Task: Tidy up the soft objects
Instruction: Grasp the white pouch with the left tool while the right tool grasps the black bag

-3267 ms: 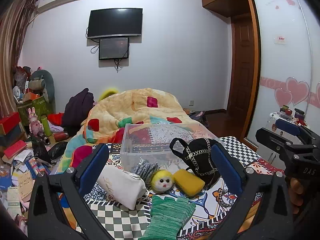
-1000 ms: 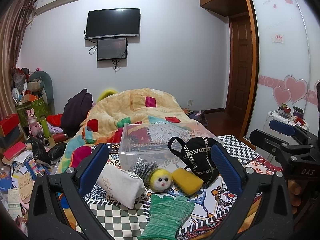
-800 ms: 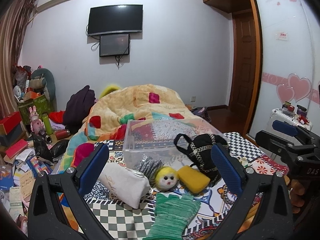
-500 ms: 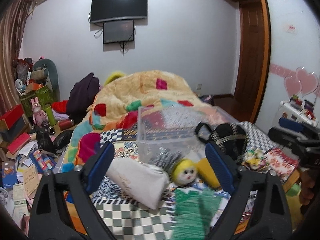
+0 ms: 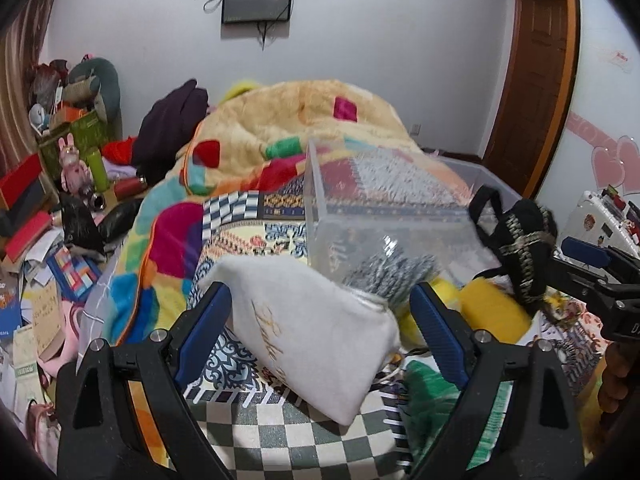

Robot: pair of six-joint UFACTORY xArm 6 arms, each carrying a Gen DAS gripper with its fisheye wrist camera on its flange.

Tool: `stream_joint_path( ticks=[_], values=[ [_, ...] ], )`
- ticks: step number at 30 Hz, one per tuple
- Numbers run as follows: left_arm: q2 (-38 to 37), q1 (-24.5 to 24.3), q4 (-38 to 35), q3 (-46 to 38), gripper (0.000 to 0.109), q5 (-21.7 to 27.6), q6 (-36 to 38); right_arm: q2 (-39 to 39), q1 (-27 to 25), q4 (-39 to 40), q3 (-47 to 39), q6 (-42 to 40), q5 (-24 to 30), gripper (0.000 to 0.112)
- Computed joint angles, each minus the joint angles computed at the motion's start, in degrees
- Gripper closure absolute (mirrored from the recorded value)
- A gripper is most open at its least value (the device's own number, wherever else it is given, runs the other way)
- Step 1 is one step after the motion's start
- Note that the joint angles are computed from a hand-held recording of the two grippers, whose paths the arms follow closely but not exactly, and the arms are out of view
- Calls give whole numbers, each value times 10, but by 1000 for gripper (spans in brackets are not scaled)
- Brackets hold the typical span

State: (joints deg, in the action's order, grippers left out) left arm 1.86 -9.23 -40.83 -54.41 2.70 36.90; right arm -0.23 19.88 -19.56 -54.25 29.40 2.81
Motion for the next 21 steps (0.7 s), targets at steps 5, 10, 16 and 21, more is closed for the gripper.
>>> stream_joint_path(
  ticks=[5,10,16,21],
  values=[
    [8,8,14,3,22,19,-24,24,16,114,-23,-100,34,24],
    [17,17,-24,-12,40,57,-6,32,21,136,-27,-115,43,36],
    [-3,11,-32,8,68,46,7,25,29,237,-19,-206,39,67],
    [-34,4,-77,23,79,45,57,4,38,344,2,-302,21,83]
  ],
)
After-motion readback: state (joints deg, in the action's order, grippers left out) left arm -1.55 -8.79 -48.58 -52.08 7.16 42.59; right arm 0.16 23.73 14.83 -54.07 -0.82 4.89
